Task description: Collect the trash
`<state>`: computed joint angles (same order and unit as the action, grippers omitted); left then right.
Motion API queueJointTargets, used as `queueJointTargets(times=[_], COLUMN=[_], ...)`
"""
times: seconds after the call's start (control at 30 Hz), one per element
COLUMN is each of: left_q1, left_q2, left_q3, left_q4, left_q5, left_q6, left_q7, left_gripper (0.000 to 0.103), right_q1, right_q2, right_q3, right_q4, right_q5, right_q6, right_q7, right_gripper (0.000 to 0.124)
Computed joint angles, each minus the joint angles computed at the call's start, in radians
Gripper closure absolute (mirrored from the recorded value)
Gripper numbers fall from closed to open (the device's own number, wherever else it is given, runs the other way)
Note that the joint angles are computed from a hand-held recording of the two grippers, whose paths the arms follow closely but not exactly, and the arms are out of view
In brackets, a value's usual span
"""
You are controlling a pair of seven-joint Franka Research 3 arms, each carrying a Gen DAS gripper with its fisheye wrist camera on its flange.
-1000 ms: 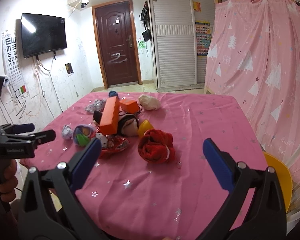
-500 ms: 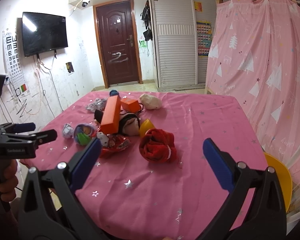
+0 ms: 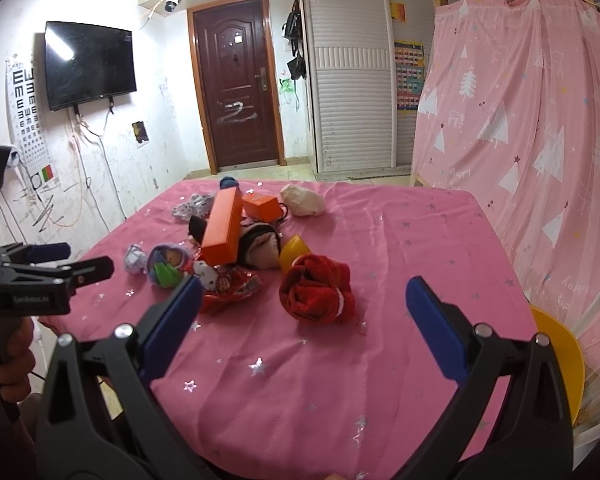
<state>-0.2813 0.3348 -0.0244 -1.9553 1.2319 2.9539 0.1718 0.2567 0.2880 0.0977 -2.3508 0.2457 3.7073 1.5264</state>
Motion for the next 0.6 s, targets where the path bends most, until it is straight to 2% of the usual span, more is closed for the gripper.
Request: queueJointTargets(times=[0.6], left_q1=[-0.001], left_q2=[0.003], left_q3=[-0.001], left_q4=[-0.001], left_q5=[-0.004], left_q6=[-0.002], left_q7=[0.004], left_gripper=[0.008], right_q1=[0.003], right_q2=[0.000], right_q3=[0.000], right_q4=[0.002], right_q5=[0.007], right_q6=[-0.002], right_q7=[-0.005], right_gripper=[0.027])
